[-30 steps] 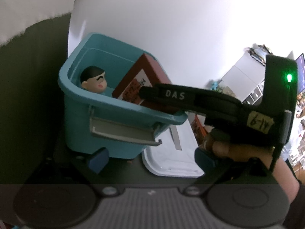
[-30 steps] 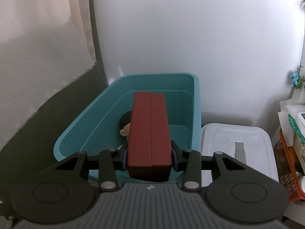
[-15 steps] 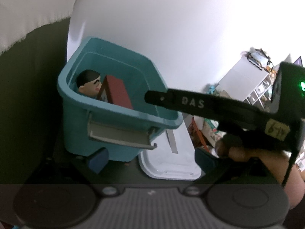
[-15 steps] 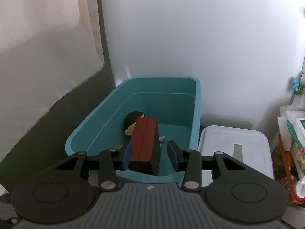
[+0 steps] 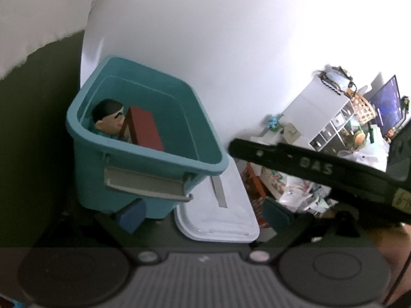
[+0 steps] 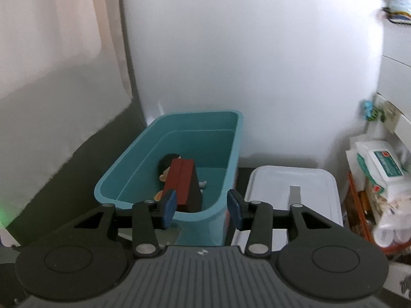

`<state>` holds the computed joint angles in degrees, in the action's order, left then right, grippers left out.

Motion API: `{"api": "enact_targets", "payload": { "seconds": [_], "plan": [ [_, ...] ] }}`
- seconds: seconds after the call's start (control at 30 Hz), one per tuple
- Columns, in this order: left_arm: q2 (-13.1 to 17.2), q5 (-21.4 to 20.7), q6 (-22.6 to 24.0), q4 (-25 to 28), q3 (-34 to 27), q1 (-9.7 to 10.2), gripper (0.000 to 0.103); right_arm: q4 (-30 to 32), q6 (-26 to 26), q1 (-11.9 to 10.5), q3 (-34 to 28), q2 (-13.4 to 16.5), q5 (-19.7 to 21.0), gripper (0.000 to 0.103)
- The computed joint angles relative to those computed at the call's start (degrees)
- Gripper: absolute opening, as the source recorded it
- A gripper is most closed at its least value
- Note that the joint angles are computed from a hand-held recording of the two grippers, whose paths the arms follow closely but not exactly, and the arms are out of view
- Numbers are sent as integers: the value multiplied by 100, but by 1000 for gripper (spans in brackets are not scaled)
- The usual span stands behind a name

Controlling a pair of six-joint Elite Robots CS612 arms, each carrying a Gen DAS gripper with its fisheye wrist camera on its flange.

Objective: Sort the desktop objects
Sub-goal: 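Open the right tool to release the red box in the bin, then raise the open right tool out of the teal bin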

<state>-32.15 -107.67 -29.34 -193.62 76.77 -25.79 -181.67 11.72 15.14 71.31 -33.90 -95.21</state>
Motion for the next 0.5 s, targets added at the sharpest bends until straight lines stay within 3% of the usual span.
{"api": "enact_targets", "payload": {
  "seconds": [0.27, 0.5],
  "plan": [
    [-15, -38, 50, -48, 28, -15, 99, -279, -56, 5, 414, -225, -142, 59],
    [-50, -66, 182, -44, 78, -39, 99, -585, 2, -9, 768, -405, 68, 60]
  ]
}}
